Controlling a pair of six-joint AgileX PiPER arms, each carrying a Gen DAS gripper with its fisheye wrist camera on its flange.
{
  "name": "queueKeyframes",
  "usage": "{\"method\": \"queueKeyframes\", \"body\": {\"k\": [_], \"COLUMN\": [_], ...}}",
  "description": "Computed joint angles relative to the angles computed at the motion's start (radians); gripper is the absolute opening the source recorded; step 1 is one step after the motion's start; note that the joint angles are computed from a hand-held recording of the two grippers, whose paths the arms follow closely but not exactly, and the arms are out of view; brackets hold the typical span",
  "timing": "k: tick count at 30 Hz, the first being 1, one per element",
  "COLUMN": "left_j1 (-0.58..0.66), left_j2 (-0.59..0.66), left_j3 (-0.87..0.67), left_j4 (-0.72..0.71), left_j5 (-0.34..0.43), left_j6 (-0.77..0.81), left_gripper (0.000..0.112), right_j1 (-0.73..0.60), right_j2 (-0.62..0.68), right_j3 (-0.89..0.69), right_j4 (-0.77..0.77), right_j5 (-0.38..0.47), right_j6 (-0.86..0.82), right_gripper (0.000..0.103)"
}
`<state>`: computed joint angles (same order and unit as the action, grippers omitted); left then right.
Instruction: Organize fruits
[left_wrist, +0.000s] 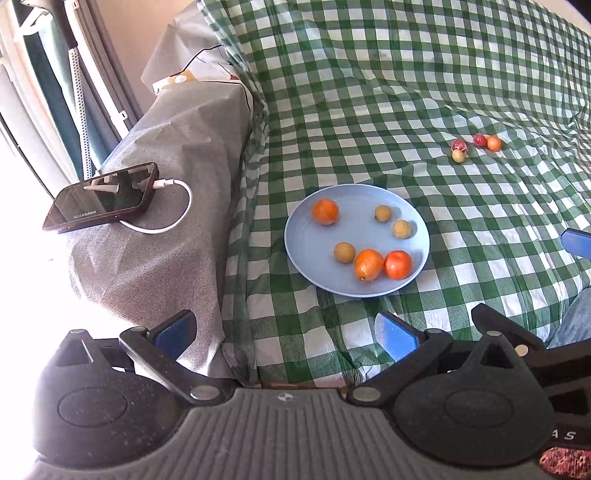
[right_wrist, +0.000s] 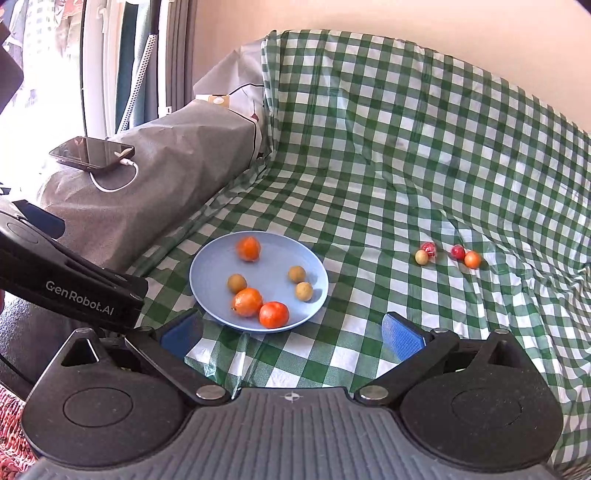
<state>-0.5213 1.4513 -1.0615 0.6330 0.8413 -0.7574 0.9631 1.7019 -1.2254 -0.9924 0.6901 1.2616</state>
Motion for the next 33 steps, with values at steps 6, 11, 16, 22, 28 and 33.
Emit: {"method": "queueKeyframes", "body": {"k": [6,11,16,22,28,33], "left_j1": [0.005,0.01,0.017,0.02,0.018,0.014], "left_j2": [0.009,0.023,0.042,0.071,0.113,0.186], "left_j3": [-0.002,-0.01,-0.023,-0.049,-0.088,-0.175], "left_j4": [-0.006,-0.012,-0.021,-0.025,-0.031,-0.039], "left_j5": [-0.003,-0.003,-0.004,0.005,0.023,0.045], "left_j6": [0.012,0.023,0.04,0.055,0.071,0.103], "left_gripper": [0.103,0.103,0.103,0.103,0.103,0.103], "right_j1": [-0.007,-0.018,-0.031,-0.051,-0.08,-0.124], "right_j2": [0.013,0.022,0.033,0.041,0.053,0.045], "right_j3": [-0.01,-0.017,-0.024,-0.026,-0.026,0.004], "right_j4": [0.015,0.035,0.053,0.068,0.099,0.091], "right_j5": [-0.003,-0.011,-0.023,-0.036,-0.059,-0.085], "right_j6": [-0.007,-0.02,-0.032,-0.028,-0.025,0.018], "right_gripper": [0.102,0.102,0.102,0.102,0.102,0.102]}}
